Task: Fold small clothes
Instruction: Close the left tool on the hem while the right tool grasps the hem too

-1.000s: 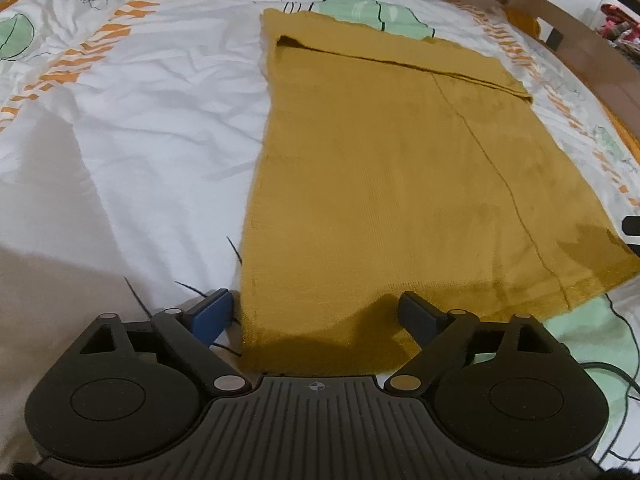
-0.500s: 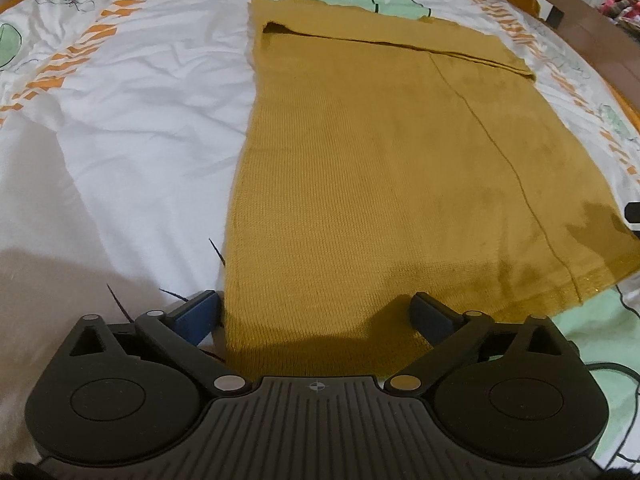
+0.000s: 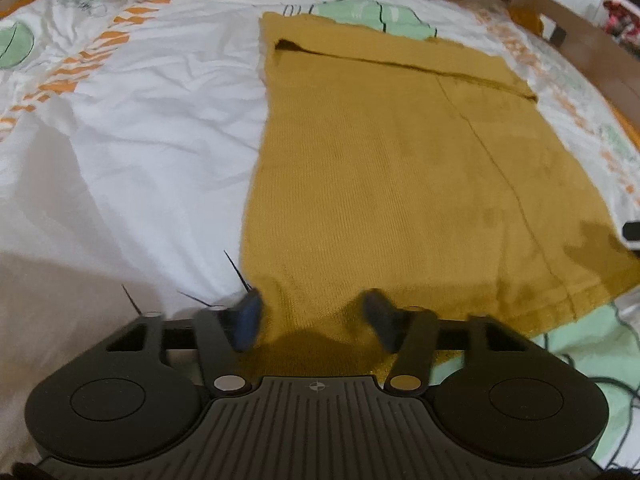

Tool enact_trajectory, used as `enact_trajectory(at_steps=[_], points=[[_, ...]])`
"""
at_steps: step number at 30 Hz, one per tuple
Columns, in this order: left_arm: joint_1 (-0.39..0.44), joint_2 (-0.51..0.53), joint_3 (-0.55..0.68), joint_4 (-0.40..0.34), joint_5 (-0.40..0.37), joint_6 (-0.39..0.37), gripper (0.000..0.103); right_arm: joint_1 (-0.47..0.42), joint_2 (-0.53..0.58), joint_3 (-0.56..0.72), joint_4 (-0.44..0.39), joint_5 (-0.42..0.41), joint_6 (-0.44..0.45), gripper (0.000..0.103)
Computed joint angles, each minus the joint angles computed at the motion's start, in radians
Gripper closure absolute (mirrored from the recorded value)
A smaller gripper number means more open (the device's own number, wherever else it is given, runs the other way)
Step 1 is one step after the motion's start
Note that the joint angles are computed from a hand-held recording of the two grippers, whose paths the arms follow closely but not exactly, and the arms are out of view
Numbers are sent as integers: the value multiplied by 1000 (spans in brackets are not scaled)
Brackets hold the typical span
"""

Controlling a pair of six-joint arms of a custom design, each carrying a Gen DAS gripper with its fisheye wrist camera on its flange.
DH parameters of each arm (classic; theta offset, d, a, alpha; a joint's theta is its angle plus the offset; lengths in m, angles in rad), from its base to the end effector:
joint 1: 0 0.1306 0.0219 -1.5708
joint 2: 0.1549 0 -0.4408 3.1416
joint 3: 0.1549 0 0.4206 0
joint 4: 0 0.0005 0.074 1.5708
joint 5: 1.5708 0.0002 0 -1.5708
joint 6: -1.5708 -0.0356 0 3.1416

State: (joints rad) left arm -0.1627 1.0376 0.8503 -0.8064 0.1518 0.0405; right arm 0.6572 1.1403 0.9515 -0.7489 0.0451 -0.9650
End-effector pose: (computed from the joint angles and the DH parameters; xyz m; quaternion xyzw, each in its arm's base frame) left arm 0.3264 -0.0595 0.3703 0.0799 0.9528 -0.1011 0.2749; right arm 0.3019 0.2303 0.3874 0.1526 0.9378 0.2109 0.2299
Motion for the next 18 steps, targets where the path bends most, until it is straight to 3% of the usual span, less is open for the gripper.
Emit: enact_trajectory(at_steps=[5,7,9,16,18], points=[[22,-5,-4,10,34,15,66,2,-21,-13,20,-7,-4,1],[20,-5,-4,11,33,13,66,7,-25,-10,10,7,-10,7],[23,-5,-5,14,35,12,66,13,-27,-6,-4,20,-19,25],[44,-15,-6,5,65,38,66,11,-43,-15,-6,4,-42,75],[57,-19,-3,-4,79,50,66,14,-44,-14,-9,5,-31,81]])
